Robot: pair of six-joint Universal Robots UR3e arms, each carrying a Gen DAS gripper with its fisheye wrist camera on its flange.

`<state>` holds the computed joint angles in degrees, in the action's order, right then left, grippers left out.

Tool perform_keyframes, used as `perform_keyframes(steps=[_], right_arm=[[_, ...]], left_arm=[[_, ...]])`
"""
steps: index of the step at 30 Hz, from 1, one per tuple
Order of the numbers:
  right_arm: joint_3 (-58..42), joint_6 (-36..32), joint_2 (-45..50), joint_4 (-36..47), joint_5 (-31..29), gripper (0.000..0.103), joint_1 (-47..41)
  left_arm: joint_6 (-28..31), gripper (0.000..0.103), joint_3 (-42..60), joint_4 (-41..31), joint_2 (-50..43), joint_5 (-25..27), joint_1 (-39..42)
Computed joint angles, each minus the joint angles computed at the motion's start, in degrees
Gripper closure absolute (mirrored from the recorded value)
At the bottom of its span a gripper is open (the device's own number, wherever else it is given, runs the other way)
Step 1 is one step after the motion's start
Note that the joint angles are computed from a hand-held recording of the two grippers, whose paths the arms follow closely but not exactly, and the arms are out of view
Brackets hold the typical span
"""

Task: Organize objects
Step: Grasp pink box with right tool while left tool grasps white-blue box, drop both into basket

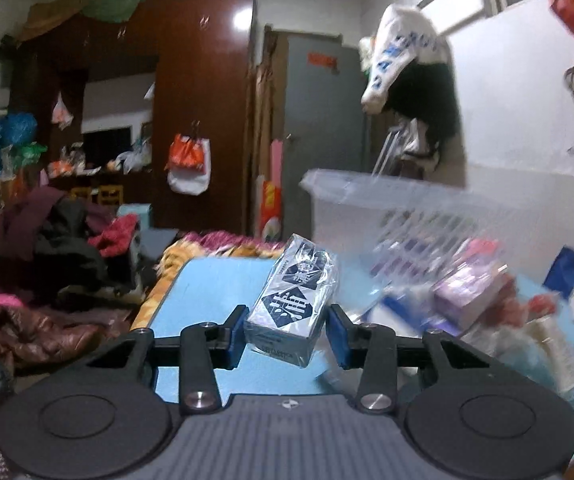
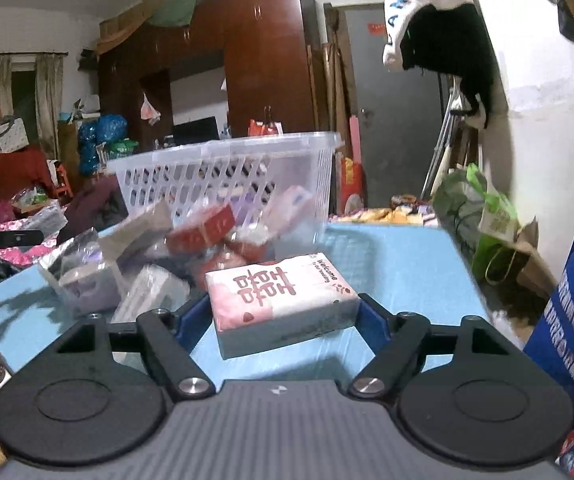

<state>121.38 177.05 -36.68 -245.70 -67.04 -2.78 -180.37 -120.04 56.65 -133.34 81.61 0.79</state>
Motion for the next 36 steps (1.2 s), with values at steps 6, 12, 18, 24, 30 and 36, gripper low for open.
perform_keyframes(steps=[6, 12, 18, 24, 30, 36], right_arm=[[-6.65, -0.25, -4.97, 5.13, 0.39, 0.023, -0.08], [-30.42, -3.7, -8.35, 27.31, -1.1, 0.023, 4.6], [-60.45, -7.43, 1.38, 54.07, -4.95, 0.023, 8.86], [-61.36, -6.49, 3.92, 54.41, -4.48, 0.004, 8.54], [-28.65, -3.17, -6.67, 30.77, 4.88, 0.0, 0.68], [-13.16, -5.58, -4.93, 22.02, 5.91, 0.021, -2.83]], left_arm=[[-1.46, 0.057, 6.6, -5.58, 3.8, -1.08, -2.28], [0.28, 0.057, 33.89, -29.46, 1.83, 0.85, -7.19], [-0.49, 0.058, 68.12, -55.18, -12.01, 5.97, -11.2], [1.04, 0.032, 73.08, -57.52, -16.8, 8.49, -11.8], [-3.06, 0.032, 37.2, -27.81, -4.01, 4.58, -8.35], [-7.14, 0.032, 13.02, -13.17, -0.43, 3.74, -3.48]])
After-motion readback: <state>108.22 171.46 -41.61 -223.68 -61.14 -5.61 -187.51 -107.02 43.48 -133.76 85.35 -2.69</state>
